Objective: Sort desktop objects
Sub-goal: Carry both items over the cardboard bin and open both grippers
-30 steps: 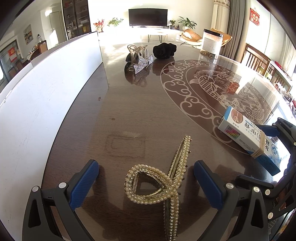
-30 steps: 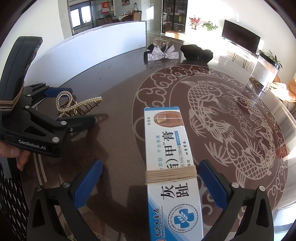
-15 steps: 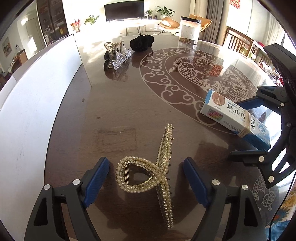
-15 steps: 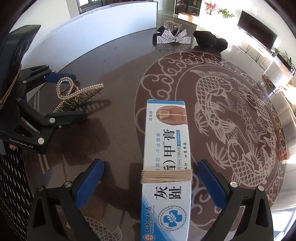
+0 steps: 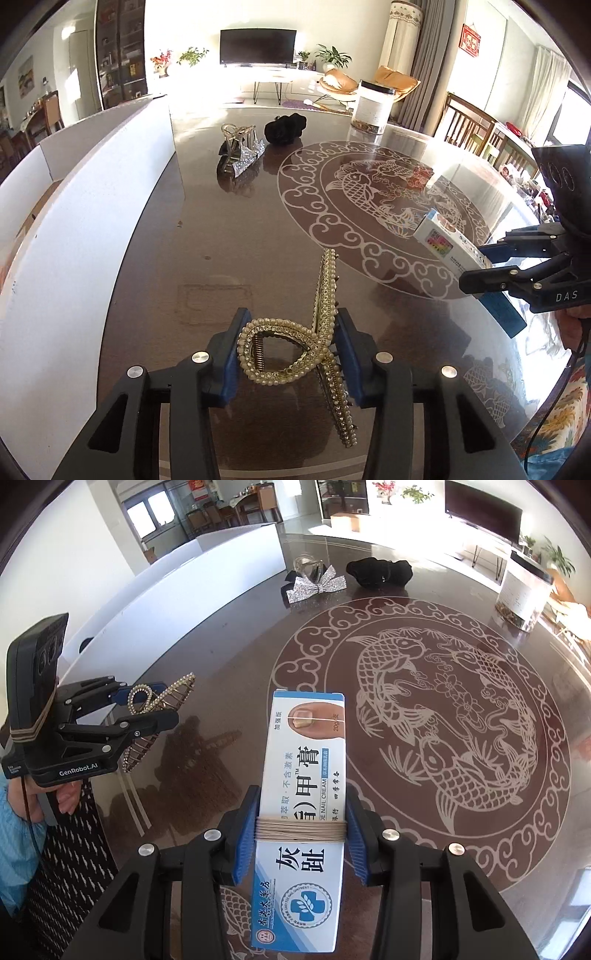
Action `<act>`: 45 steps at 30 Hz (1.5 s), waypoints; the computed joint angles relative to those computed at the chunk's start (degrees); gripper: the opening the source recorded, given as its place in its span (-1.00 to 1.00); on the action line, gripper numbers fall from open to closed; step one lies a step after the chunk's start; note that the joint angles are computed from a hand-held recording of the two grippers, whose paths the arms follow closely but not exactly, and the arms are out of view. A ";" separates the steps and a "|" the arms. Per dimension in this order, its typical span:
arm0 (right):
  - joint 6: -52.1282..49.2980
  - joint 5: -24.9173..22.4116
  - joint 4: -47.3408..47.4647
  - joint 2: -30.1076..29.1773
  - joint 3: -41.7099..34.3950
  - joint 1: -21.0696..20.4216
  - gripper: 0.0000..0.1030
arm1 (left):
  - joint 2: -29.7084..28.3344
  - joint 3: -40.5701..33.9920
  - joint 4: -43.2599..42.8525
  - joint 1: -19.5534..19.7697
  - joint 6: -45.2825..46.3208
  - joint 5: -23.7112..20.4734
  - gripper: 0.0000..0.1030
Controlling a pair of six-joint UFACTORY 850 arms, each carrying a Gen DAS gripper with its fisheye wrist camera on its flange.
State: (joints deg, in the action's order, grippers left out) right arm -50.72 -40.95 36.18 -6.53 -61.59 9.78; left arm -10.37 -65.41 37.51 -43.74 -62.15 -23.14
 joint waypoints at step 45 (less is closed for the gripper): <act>-12.49 0.48 37.52 -14.01 -19.83 24.81 0.84 | 25.07 18.47 8.58 19.05 -20.87 -20.19 0.50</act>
